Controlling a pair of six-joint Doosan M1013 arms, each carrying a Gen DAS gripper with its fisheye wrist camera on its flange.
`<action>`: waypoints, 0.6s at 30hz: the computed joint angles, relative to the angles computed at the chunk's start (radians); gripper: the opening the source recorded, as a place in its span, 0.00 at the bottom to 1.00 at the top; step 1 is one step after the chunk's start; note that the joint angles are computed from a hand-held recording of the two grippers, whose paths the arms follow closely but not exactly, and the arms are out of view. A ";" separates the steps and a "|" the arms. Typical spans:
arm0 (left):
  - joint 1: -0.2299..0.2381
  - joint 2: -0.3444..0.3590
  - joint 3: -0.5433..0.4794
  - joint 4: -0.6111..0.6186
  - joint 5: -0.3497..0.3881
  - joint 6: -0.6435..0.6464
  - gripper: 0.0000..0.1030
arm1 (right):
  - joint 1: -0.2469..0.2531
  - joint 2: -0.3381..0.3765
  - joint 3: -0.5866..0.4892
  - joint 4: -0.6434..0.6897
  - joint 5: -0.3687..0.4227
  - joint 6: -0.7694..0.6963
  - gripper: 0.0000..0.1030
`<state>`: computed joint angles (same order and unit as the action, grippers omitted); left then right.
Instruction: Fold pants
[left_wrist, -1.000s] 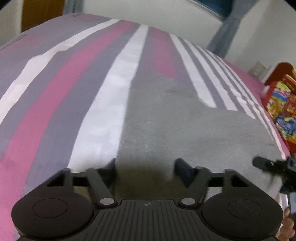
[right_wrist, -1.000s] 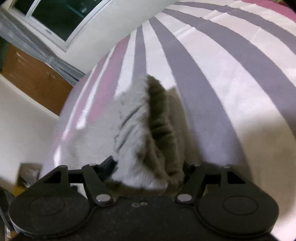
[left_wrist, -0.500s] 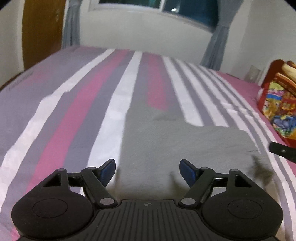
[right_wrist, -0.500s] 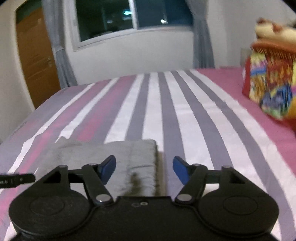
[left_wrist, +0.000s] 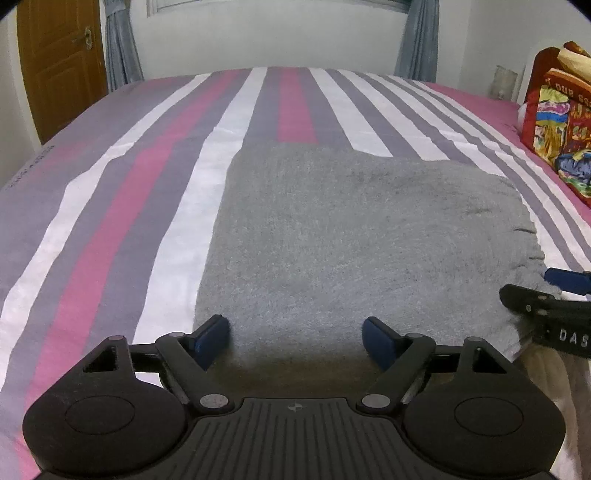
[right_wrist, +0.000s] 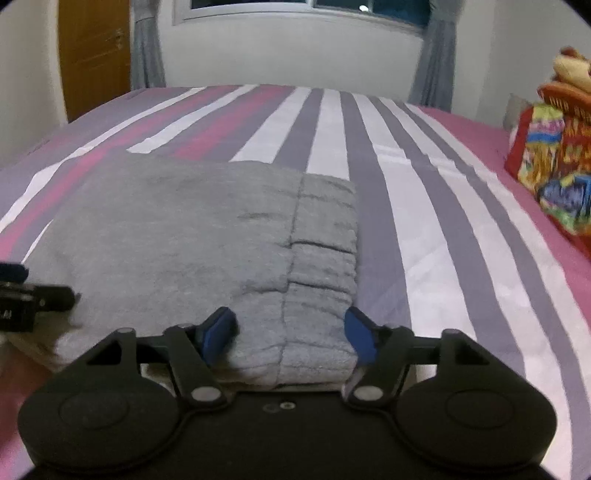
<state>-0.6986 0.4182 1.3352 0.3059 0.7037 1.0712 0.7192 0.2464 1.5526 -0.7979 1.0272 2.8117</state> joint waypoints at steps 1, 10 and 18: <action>0.000 0.000 -0.002 0.000 0.004 0.002 0.80 | -0.009 -0.002 -0.001 0.023 -0.009 0.007 0.72; 0.007 0.005 -0.027 -0.062 0.059 0.031 1.00 | -0.002 -0.036 0.003 0.013 -0.007 0.141 0.72; -0.009 -0.032 -0.010 -0.052 0.065 0.017 1.00 | 0.042 -0.059 0.003 -0.114 -0.039 0.158 0.72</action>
